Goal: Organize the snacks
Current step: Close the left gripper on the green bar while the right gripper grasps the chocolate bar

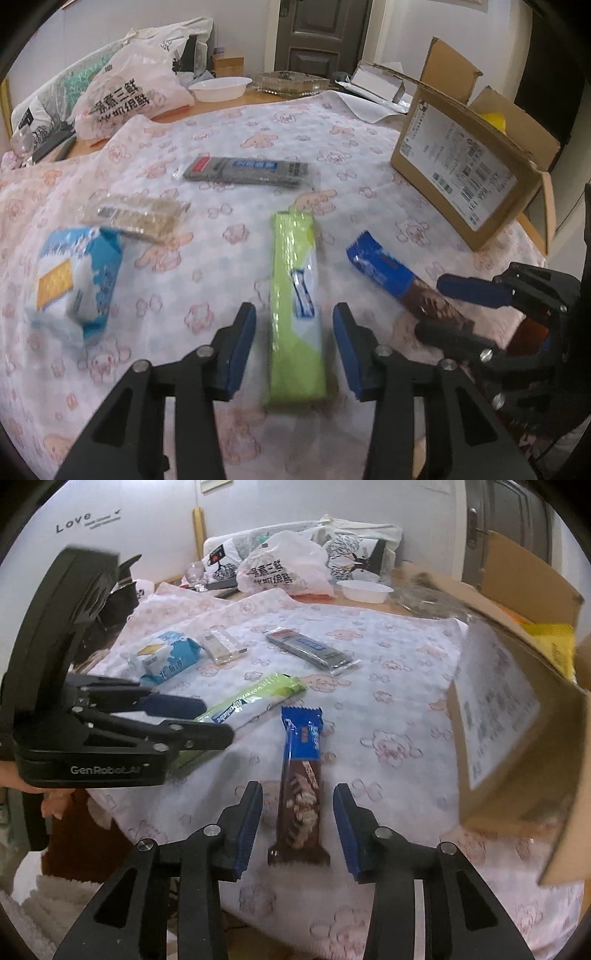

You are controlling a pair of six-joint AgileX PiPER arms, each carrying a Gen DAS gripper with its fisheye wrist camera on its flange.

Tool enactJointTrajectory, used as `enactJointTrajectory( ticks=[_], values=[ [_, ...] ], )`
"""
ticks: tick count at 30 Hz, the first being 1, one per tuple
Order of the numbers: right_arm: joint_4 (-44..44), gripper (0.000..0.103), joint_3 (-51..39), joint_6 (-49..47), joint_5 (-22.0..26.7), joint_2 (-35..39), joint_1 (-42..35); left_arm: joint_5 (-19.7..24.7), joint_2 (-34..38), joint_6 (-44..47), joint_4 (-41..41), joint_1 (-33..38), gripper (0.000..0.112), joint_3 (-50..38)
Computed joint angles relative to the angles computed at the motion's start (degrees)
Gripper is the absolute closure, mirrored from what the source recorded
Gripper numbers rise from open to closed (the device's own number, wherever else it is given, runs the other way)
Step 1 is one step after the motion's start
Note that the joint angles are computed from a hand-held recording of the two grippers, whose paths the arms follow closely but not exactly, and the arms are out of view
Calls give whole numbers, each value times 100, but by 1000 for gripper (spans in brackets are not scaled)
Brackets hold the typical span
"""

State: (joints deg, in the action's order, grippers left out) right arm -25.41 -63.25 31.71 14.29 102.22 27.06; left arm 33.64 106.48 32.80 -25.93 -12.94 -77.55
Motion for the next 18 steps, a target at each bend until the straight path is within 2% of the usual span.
enactJointTrajectory(
  ticks=[2,3,5,6,7,9,11,14,18],
  values=[
    [-72,68,-162,-17,46,162,-1,-48,100,-105,121,-44,73,-129],
    [-319,68,-199,172,39,202,17,-82,153,-144,178,-67,77,-189],
    [-274,71,-306,68,50,290,10,-137,239,-180,244,-103,81,-288],
    [-294,73,-323,71,43,303,4,-134,282,-168,243,-110,86,-344],
    [-541,83,-364,271,74,338,26,-125,317,-177,278,-128,88,-402],
    [-653,89,-423,358,132,371,40,-172,349,-227,328,-156,88,-434],
    [-683,89,-438,420,139,375,31,-254,323,-214,325,-168,88,-368],
    [-892,89,-414,638,180,332,80,-139,294,-178,170,-92,88,-362],
    [-1540,89,-250,1335,163,75,211,-252,13,-209,143,-39,88,-59]
  ],
)
